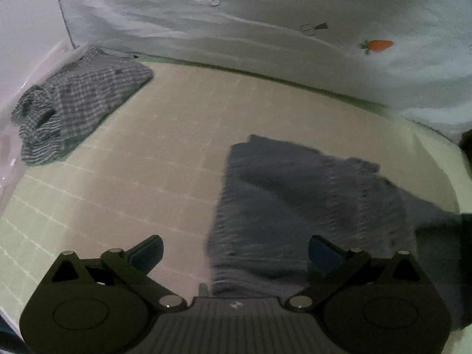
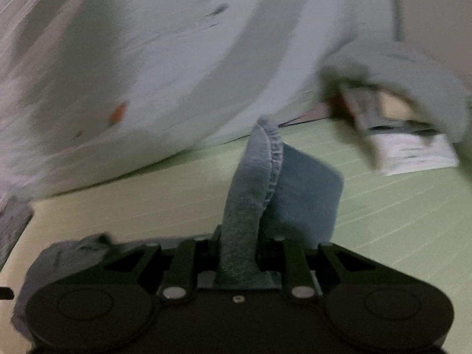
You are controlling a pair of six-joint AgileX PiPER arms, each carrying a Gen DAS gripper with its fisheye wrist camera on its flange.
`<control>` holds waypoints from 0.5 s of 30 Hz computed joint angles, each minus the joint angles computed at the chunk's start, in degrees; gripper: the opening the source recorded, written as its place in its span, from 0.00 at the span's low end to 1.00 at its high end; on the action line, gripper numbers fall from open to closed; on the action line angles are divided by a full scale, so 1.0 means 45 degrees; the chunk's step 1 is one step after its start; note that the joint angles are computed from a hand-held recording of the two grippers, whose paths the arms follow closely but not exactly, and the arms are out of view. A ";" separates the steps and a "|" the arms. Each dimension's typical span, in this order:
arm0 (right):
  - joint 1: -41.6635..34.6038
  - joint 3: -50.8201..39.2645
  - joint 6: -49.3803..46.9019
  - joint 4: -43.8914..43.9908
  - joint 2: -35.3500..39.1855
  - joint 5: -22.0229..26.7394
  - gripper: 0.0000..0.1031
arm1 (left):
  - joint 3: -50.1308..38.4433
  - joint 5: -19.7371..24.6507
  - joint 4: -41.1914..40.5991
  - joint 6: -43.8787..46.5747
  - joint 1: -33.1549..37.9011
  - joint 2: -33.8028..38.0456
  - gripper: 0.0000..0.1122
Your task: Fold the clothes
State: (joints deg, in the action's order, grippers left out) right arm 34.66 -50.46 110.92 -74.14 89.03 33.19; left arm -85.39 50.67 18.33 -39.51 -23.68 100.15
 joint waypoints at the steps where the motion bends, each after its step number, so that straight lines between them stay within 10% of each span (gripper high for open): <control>1: 0.0422 -0.0377 0.0085 0.0162 0.0506 0.0051 0.20 | 0.0276 -0.0082 -0.0075 0.0296 0.0239 -0.0177 0.92; 8: 0.2386 -0.4209 -0.2768 0.4236 0.5261 0.0557 0.25 | 0.1101 -0.0579 -0.1515 0.3117 0.2203 -0.0638 0.92; 15: 0.3079 -0.5220 -0.1727 0.4715 0.5282 0.2623 0.38 | 0.1198 -0.1165 -0.2999 0.5657 0.3560 -0.0433 0.92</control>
State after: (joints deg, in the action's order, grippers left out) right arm 48.51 -73.95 103.15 -52.92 112.80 44.99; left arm -80.00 45.43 4.84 -14.06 -7.66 98.20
